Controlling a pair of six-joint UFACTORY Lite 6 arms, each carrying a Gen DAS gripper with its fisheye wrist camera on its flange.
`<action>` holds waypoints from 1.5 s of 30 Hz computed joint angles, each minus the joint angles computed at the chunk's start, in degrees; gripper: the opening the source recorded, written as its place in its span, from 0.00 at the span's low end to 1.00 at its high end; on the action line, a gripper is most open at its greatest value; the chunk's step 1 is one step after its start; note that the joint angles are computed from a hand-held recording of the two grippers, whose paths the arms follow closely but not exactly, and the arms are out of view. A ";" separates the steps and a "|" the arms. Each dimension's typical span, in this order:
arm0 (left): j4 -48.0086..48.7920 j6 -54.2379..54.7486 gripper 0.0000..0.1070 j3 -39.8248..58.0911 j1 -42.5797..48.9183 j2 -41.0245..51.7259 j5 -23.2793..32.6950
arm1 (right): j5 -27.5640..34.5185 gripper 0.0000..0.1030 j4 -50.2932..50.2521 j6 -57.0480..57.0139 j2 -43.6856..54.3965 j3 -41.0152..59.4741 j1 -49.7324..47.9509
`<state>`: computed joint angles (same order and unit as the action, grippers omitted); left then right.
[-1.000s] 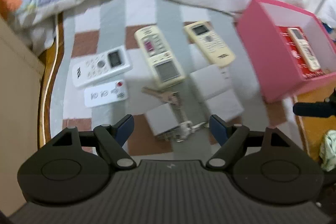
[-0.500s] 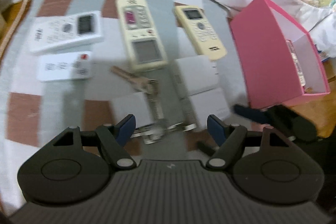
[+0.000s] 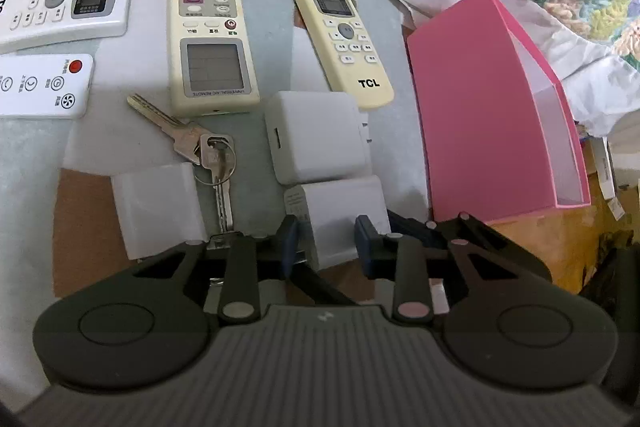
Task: Organize rigid objects
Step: 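Close the left gripper on the white charger cube, then carry the white charger with the left gripper into the pink box and release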
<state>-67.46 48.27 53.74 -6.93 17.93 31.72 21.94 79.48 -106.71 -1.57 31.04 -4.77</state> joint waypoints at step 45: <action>44.13 -57.93 0.30 75.91 -28.38 26.66 25.03 | 31.79 0.65 -45.28 34.24 7.07 44.17 -31.01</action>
<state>-23.32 -9.65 129.65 -35.31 44.59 56.75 53.73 34.19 -72.47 5.49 75.21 -35.78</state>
